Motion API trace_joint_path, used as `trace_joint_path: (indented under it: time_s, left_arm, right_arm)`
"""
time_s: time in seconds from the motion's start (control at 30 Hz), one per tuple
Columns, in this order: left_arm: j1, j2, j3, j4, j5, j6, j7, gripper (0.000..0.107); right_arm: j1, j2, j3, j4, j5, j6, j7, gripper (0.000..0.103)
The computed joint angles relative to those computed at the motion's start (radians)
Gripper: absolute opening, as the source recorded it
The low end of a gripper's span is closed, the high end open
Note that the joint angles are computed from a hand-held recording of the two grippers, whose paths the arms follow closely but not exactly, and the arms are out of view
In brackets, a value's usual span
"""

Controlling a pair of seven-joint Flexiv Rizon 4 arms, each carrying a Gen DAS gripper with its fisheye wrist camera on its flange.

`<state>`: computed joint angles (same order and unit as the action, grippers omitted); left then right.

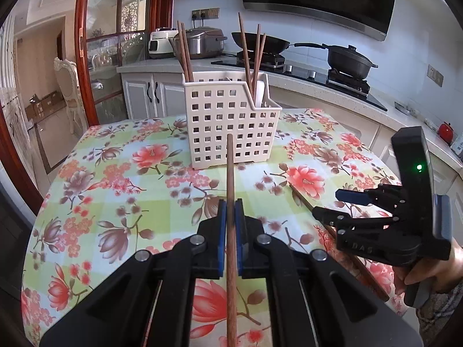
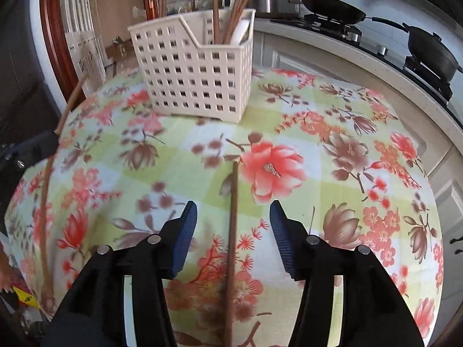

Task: Organize utensils
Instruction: 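Lift both chopsticks upright and carry them over the white basket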

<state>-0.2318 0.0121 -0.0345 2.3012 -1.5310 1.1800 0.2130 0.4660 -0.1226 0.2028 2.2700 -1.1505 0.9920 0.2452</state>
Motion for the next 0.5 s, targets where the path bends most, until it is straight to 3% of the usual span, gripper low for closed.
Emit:
trace_joint_path:
  time_s: [0.2, 0.27, 0.33, 0.5]
  left_arm:
    - [0.003, -0.014, -0.001, -0.002, 0.012, 0.0, -0.005, 0.006]
    - [0.005, -0.015, 0.0, -0.002, 0.012, 0.001, -0.005, 0.006]
    - [0.008, -0.016, 0.001, -0.005, 0.012, -0.002, -0.011, 0.006]
    - [0.008, -0.002, 0.002, -0.006, -0.011, -0.006, -0.004, 0.006]
  right_arm:
    - [-0.014, -0.058, -0.031, -0.024, 0.027, 0.057, -0.05, 0.031]
    - [-0.012, -0.061, -0.023, -0.034, 0.079, 0.048, -0.106, 0.007]
    - [-0.007, -0.059, -0.026, -0.031, 0.086, 0.052, -0.114, 0.006]
    - [-0.017, 0.005, -0.044, 0.007, -0.138, 0.069, 0.095, 0.006]
